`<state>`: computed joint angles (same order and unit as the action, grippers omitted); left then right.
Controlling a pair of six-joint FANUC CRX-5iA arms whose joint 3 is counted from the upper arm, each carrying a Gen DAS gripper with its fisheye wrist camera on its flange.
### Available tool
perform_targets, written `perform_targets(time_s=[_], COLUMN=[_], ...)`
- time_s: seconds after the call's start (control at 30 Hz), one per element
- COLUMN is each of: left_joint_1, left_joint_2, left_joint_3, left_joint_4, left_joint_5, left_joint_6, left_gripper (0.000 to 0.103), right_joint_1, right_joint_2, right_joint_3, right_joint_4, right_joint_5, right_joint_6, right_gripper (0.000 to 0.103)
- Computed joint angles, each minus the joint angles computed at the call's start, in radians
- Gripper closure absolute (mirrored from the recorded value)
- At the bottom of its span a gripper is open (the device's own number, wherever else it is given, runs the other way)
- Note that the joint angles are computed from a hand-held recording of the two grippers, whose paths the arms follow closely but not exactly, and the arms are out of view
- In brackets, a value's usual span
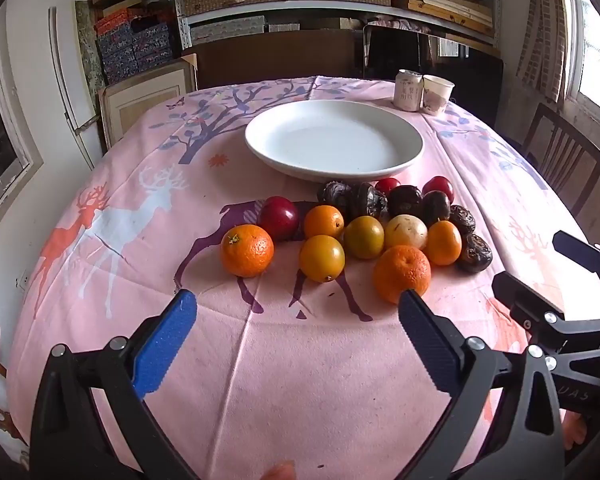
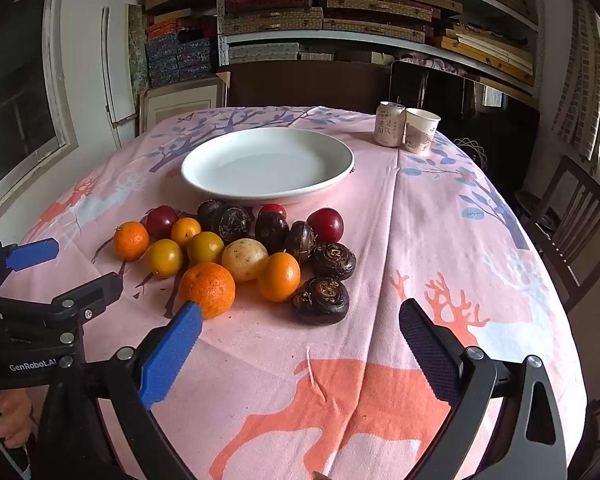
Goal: Organize fruits
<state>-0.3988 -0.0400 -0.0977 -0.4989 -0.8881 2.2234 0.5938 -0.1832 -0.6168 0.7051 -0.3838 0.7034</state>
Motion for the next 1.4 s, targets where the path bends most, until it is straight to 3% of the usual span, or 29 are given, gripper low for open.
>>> perform_targets(time_s=[0.67,1.3,1.4], left_joint_1=[-0.016,0.055,0.042], left_joint_2=[0.004,-0.032,-0.001], left_joint_3=[-0.006,-0.091,-0.035], left_joint_4=[-0.012,0.036,0.038], left_joint_5=[-0.002,0.065,0.03], left_joint_6=[0.017,-0.044,-0.048], left_gripper=[0.004,0.004,0.004], right_joint_1=[0.004,0.01,0.011], right_joint_2=[0.002,0.002,0.003], right_joint_3=[0.005,0.001,0.003], right_joint_4=[-0.015,-0.02,-0.027], right_joint_5=[-0.002,0.002,0.001], right_joint_6=[0.01,0.011,0.017], right_gripper=[0.004,0.004,0.004])
